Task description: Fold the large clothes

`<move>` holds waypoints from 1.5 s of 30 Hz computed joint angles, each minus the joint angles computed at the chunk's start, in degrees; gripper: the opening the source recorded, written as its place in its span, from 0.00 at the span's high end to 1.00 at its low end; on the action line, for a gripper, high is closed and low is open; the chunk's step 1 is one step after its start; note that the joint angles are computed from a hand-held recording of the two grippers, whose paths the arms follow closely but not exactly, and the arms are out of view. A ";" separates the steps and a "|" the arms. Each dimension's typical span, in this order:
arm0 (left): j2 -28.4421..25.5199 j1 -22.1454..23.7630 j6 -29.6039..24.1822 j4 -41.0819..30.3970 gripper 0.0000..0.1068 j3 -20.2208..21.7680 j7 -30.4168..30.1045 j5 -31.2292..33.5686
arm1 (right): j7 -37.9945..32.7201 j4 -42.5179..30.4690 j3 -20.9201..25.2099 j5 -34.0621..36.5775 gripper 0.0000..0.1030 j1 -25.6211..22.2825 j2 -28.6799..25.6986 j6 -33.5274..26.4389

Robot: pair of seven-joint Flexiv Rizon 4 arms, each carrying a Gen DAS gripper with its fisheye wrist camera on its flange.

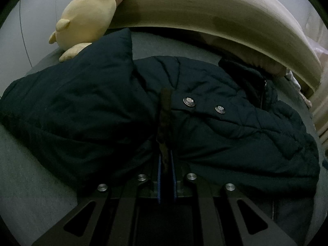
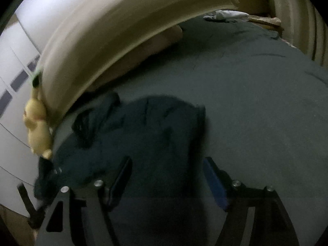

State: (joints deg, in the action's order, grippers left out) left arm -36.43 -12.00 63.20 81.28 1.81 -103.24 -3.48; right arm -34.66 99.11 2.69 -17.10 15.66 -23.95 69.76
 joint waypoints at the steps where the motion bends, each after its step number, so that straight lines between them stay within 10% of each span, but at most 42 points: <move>1: -0.04 0.00 -0.02 -0.01 0.90 -0.01 -0.04 -0.01 | 0.62 0.61 -0.05 0.05 0.27 0.30 0.00 -0.22; 4: -0.06 0.09 -0.76 -0.38 0.90 -0.08 0.27 0.02 | -6.52 -1.73 6.37 8.32 0.36 -4.17 -2.53 -3.06; 5: 0.00 0.30 -0.94 -0.36 0.90 -0.34 0.65 -0.14 | -8.63 -2.63 7.52 10.03 0.68 -4.72 -3.19 -4.35; 6: 0.08 0.59 -1.05 -0.27 0.90 -0.68 0.90 -0.56 | -8.74 -2.60 6.81 10.00 0.74 -3.96 -3.17 -4.78; 10: -0.37 0.13 -0.58 -0.54 0.90 -0.09 1.08 0.10 | -4.88 -0.30 0.98 2.76 0.79 0.50 -1.65 -5.10; 13: -0.93 -1.27 -2.81 -2.44 0.88 1.55 0.02 2.12 | -5.15 -2.72 1.12 3.76 0.62 0.59 -3.46 -8.68; 15: 0.16 -1.17 -3.67 -2.41 0.85 1.51 0.64 2.85 | -0.58 -0.34 -1.66 0.29 0.19 2.50 -1.85 -5.32; 20: 5.47 -2.11 7.85 3.77 0.31 3.24 -2.68 5.71 | 11.10 3.81 -7.38 -14.39 0.19 6.87 1.90 0.01; 33: -1.39 -3.64 -2.75 -3.53 0.30 2.24 2.46 5.73 | 1.43 -5.00 -0.83 -12.49 0.19 8.16 -6.89 -9.35; 40: 3.95 2.13 4.09 4.87 0.29 -4.34 9.10 -0.84 | 2.84 -4.53 -2.23 -12.44 0.19 9.23 -5.97 -7.94; 45: 13.86 15.71 16.25 20.52 0.23 -16.77 24.33 -19.63 | 9.13 2.29 -4.54 -18.59 0.19 10.89 -0.76 0.51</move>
State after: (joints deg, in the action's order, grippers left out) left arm -22.57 3.71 79.45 101.80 -14.96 -78.91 -23.11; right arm -25.53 101.40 -1.85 -35.69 26.56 -24.71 70.27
